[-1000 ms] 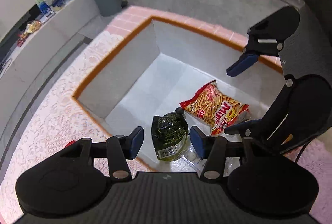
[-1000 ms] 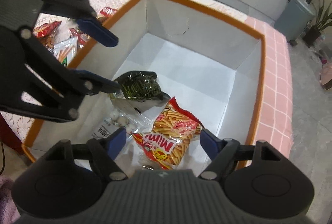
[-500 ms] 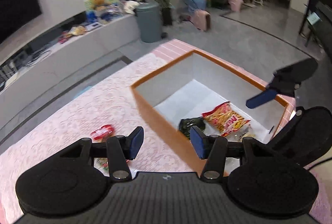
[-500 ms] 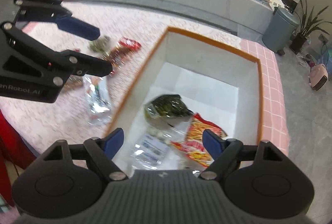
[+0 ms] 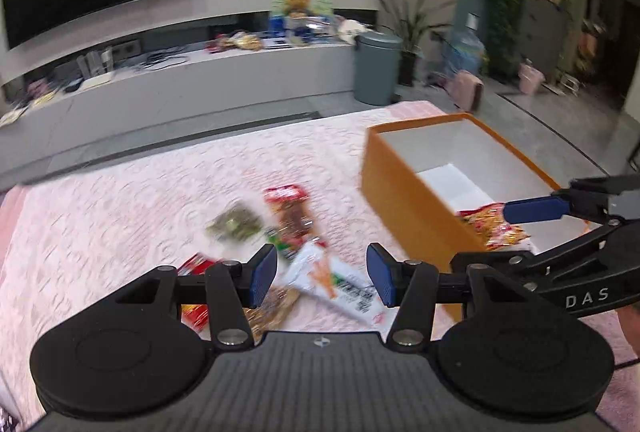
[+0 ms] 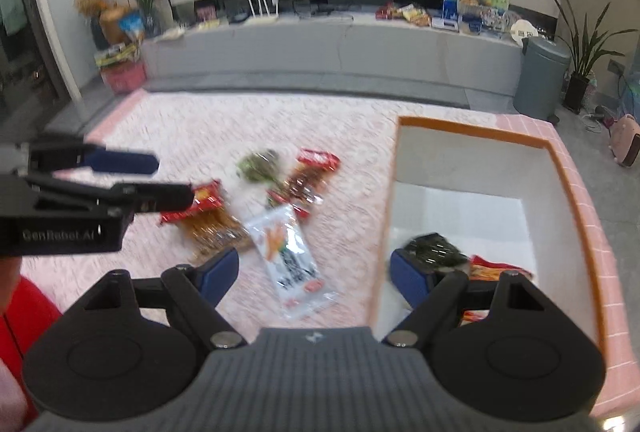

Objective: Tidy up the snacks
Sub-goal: 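Lift both tools out of the box toward the table, then move left tool to the red chip bag while right tool nears the white stick packet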

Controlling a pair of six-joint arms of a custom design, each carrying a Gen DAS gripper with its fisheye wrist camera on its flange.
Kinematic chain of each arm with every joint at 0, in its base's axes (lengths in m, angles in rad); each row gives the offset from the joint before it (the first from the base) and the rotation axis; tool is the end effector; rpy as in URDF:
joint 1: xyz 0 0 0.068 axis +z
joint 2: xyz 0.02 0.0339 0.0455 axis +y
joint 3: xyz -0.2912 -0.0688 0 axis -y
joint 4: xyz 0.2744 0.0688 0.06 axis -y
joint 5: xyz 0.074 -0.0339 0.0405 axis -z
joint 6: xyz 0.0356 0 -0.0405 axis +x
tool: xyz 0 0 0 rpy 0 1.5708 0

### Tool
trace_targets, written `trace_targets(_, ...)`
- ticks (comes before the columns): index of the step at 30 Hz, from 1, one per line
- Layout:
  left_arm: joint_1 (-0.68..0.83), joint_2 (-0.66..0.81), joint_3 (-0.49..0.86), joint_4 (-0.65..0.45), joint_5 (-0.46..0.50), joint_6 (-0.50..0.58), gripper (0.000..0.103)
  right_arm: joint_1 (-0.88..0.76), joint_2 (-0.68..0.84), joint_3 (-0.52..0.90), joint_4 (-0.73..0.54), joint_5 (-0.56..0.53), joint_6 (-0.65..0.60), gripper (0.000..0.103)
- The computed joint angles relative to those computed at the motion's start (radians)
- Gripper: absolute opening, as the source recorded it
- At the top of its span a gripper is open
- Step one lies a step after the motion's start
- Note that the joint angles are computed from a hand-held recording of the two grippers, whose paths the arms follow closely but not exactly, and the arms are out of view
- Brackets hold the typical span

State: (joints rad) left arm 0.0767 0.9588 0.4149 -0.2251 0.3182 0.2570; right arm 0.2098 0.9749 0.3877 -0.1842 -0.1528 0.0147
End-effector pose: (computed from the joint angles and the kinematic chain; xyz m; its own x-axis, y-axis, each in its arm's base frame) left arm 0.1963 0.0039 0.1862 -0.6321 0.1936 -0.7503 0.3227 0.9461 -0.0278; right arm 0.1911 0.0462 0.1763 -0.6864 -0.1313 -0.7153 -0.3025 0.9460 0.1166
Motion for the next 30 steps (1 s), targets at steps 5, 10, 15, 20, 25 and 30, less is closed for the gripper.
trace_targets(5,0.161,-0.066,-0.101,0.085,0.064,0.016,0.061,0.194,-0.012,-0.084,0.160,0.153,0.173,0.081)
trace_targets(10,0.295,-0.095,-0.184,0.156,0.159,0.024,0.061,0.323,0.067,-0.106,0.242,0.231,0.280,0.081)
trace_targets(15,0.366,-0.015,-0.203,0.204,0.186,0.068,0.067,0.436,0.177,-0.140,0.367,0.346,0.324,0.081)
trace_targets(20,0.463,0.138,-0.179,0.222,0.263,0.103,0.070,0.523,0.326,-0.196,0.587,0.434,0.370,0.084)
trace_targets(25,0.492,0.202,-0.209,0.327,0.247,0.180,0.070,0.548,0.485,-0.189,0.730,0.452,0.365,0.085)
trace_targets(30,0.502,0.329,-0.153,0.322,0.307,0.209,0.072,0.519,0.601,-0.149,0.771,0.432,0.336,0.084)
